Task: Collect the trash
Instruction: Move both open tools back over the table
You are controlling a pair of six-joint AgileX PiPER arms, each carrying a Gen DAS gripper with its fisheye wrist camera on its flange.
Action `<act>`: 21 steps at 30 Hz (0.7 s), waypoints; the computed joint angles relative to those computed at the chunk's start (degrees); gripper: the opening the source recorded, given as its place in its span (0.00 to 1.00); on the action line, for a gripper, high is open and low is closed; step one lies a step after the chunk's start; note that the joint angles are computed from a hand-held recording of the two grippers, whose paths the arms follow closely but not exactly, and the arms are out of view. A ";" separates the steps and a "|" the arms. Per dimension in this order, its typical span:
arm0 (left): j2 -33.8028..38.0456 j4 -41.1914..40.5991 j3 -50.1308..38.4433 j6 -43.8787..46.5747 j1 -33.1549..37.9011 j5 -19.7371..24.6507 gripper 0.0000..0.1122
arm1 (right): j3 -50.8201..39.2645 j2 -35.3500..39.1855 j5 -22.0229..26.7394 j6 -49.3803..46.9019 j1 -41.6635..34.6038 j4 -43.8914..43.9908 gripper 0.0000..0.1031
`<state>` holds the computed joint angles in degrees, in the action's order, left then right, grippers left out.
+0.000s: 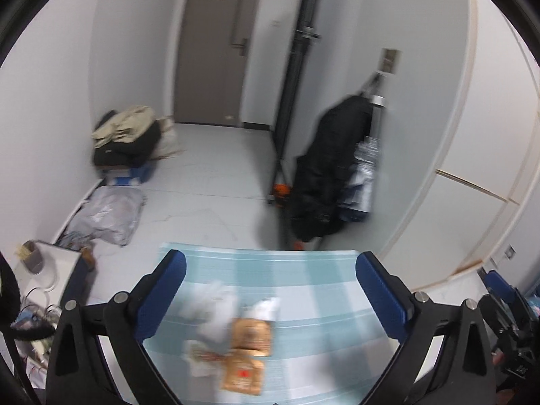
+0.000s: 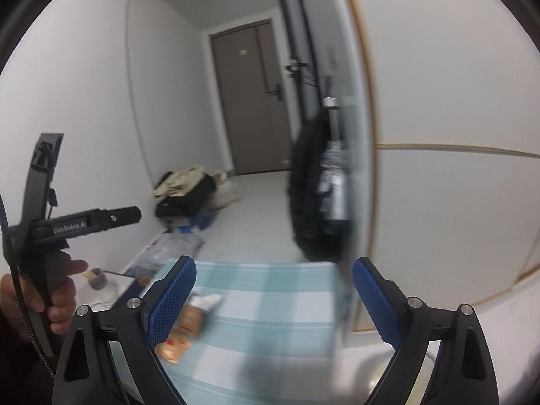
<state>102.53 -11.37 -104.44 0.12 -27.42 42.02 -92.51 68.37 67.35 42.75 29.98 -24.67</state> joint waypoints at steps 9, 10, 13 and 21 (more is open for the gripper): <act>-2.07 -7.34 7.33 7.91 8.51 -4.18 0.88 | -7.90 12.73 -2.36 4.31 8.49 -0.26 0.92; -1.74 -9.41 7.55 9.51 9.54 -3.99 0.88 | -8.01 13.37 -2.77 4.36 8.80 0.40 0.92; -1.59 -13.87 9.10 13.11 12.28 -3.67 0.88 | -9.10 16.25 -3.39 3.92 9.50 1.91 0.92; -0.48 -23.14 11.32 22.36 16.64 -0.23 0.88 | -6.90 21.18 -6.47 2.81 11.29 5.72 0.92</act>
<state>102.05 -34.51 -93.12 22.48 -10.78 41.80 -99.41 89.55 60.88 45.56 41.27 -18.95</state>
